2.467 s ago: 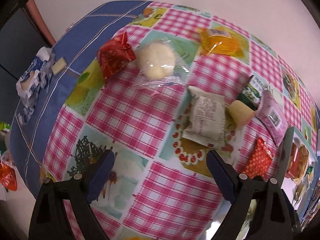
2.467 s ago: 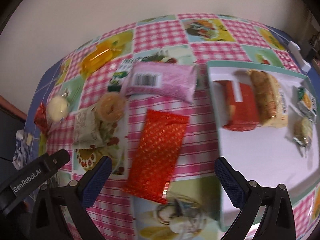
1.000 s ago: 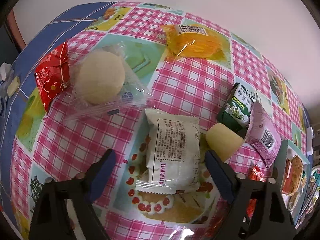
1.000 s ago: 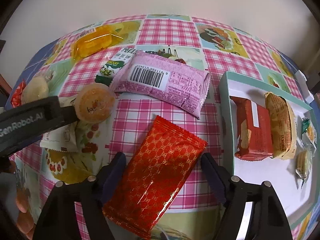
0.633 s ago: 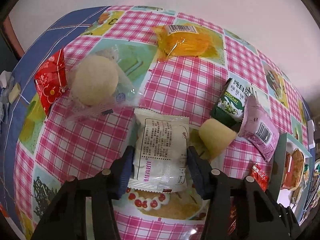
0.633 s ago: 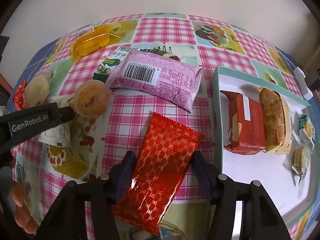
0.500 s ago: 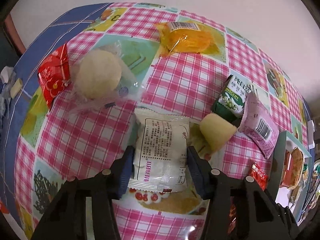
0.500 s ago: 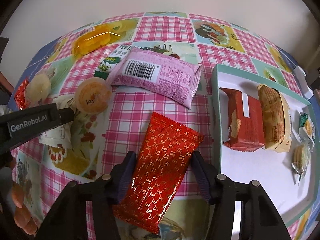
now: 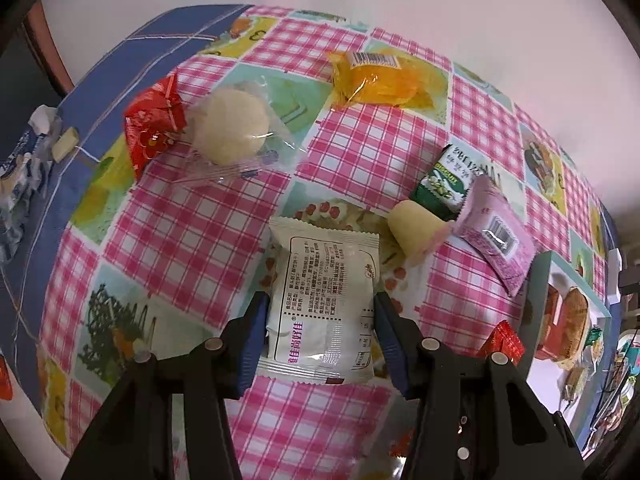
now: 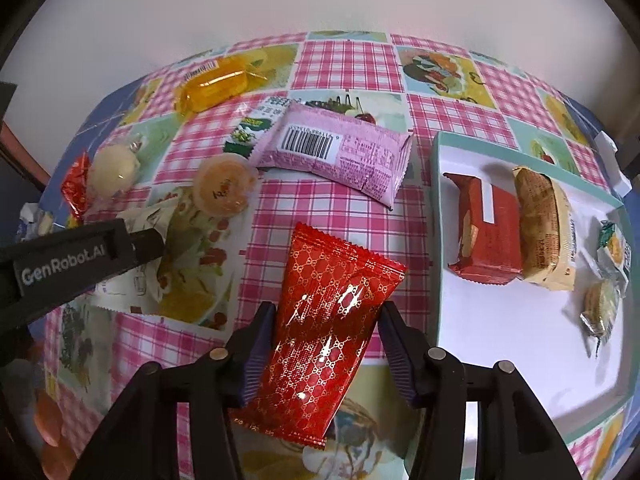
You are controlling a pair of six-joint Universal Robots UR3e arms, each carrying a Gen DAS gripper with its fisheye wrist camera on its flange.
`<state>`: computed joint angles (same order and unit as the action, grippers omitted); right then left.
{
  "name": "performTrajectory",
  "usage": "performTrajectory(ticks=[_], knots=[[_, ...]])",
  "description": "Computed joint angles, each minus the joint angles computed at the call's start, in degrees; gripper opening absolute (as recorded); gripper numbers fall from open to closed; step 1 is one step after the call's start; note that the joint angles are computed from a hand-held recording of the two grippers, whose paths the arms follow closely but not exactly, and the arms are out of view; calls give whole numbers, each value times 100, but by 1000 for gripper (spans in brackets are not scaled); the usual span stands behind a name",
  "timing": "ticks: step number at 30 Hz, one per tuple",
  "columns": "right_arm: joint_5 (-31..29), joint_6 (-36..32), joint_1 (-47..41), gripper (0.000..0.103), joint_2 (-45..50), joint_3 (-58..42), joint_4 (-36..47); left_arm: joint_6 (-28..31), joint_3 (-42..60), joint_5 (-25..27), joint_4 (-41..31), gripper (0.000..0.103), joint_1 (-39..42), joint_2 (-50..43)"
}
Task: Organize snacks
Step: 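Grasp the white snack packet with the left tool while the right tool grasps the orange-red foil bar, then lift both snacks and carry them toward the white tray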
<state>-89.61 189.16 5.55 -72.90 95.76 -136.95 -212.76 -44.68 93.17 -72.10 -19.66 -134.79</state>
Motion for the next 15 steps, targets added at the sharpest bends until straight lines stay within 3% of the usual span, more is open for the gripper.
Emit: performTrajectory(ticks=[6, 15], knots=[[70, -120, -71, 52, -409, 220, -131, -40, -865, 35, 386, 54, -17, 747], [264, -239, -289, 47, -1214, 631, -265, -134, -973, 208, 503, 54, -173, 1114]])
